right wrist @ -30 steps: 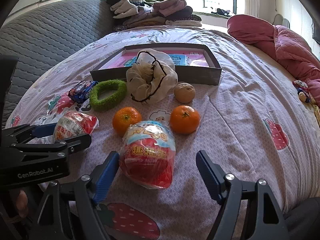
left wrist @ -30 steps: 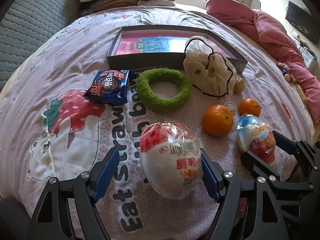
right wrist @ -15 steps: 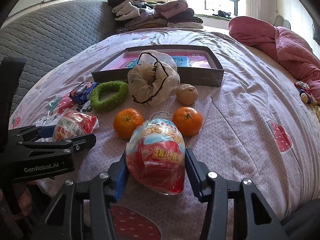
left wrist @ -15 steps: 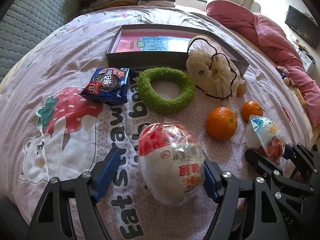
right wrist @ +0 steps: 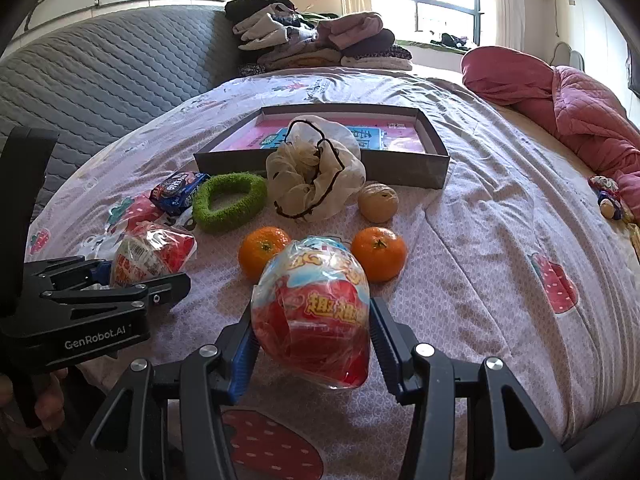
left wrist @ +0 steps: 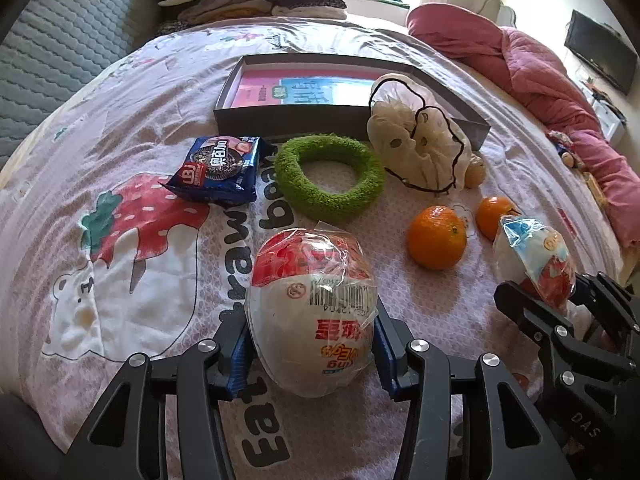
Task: Organize objects
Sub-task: 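Lift both wrapped eggs and carry them over the pink book tray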
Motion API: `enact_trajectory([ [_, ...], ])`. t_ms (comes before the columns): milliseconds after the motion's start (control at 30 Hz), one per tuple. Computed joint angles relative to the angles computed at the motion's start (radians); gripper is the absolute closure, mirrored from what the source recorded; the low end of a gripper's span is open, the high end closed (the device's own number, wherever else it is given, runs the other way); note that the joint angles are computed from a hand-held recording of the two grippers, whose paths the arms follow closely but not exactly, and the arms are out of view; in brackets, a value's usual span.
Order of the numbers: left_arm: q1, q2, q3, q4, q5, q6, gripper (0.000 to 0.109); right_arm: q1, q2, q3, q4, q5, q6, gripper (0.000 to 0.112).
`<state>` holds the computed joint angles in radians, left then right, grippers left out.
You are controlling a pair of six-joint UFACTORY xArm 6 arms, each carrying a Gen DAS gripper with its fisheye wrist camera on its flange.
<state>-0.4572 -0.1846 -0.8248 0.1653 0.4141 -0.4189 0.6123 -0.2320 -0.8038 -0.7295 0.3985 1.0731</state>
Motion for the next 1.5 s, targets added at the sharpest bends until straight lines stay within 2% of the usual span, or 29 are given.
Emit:
enact_trajectory([
  [167, -0.003, -0.026, 0.025, -0.044, -0.022, 0.035, 0.057, 0.000, -0.014, 0.007, -0.029, -0.006, 0.022, 0.060],
  [400, -0.009, -0.057, 0.042, -0.026, -0.045, 0.023, 0.057, 0.002, -0.031, 0.011, -0.080, -0.012, 0.056, 0.060],
  [633, -0.014, -0.100, 0.056, 0.111, -0.069, -0.070, 0.057, 0.010, -0.047, 0.004, -0.174, -0.002, 0.113, 0.060],
  [1000, -0.010, -0.133, 0.046, 0.144, -0.082, -0.102, 0.057, 0.004, -0.073, -0.019, -0.240, 0.003, 0.138, 0.060],
  [1233, 0.006, -0.112, -0.007, 0.186, -0.088, -0.127, 0.057, -0.017, -0.055, -0.069, -0.265, -0.003, 0.128, 0.060],
  [1500, 0.028, -0.063, -0.096, 0.145, -0.088, -0.081, 0.057, -0.044, -0.022, -0.119, -0.271, -0.024, 0.110, 0.060],
])
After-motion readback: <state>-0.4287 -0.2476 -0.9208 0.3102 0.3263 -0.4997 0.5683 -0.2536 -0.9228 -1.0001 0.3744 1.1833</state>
